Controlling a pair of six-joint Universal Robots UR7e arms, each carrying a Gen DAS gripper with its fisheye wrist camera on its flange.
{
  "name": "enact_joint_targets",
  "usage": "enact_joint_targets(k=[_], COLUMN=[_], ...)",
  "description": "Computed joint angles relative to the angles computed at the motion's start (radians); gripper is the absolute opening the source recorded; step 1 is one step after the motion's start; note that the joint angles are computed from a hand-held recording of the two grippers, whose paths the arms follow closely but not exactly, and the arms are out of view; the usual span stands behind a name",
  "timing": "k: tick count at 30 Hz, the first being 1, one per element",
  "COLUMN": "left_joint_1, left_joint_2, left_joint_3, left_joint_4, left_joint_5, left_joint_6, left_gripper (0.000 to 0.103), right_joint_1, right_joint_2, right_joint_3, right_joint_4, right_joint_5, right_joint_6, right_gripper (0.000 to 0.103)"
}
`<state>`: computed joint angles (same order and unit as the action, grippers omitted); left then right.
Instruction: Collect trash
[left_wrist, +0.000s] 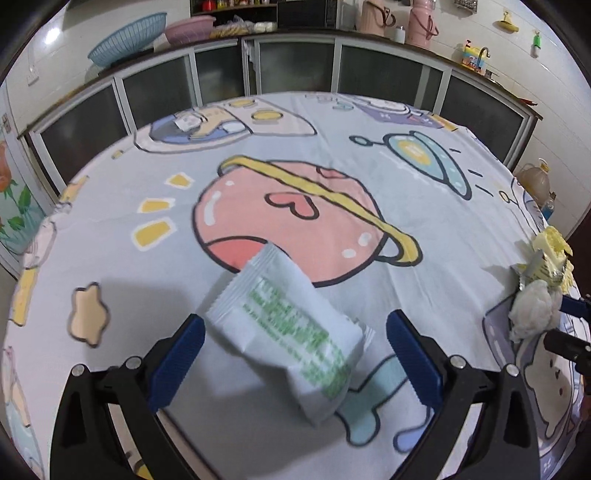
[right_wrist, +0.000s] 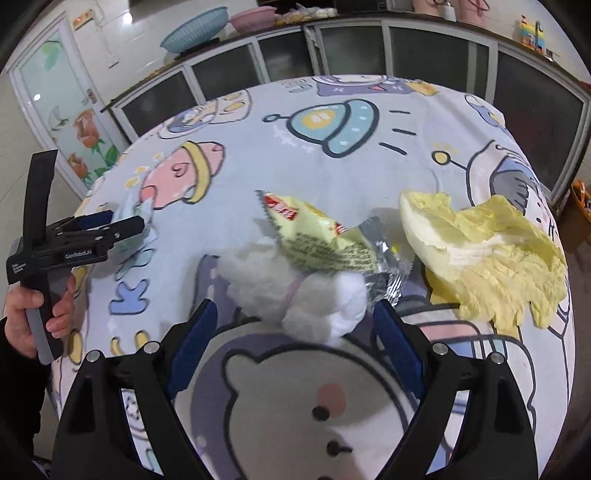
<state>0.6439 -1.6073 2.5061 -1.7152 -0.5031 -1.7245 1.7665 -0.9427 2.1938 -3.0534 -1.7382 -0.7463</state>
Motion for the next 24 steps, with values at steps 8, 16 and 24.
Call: enact_joint_targets(k=[8, 16, 24], left_joint_1=[0.064, 0.040, -0.081], left_joint_2=[0.031, 0.028, -0.094], left_joint_3=[-0.006, -0.022, 0.032], left_joint_4=[-0.088, 0.015, 0.090], left_joint_5=[0.002, -0.003, -0.066], left_joint_6=[0.061, 0.004, -0.102], left_gripper=[0.090, 0.007, 0.006], right_joint_1=[0.003, -0.016, -0.028], right_joint_2=[0.041, -0.003, -0.102], right_joint_3=[-0.040, -0.048, 0.007], right_joint_4=[0.021, 0.134, 0.214], right_joint_5=[-0.028, 0.011, 0.071], right_joint_6=[0.028, 0.085, 0.083], right_gripper=[0.059, 0.049, 0.049])
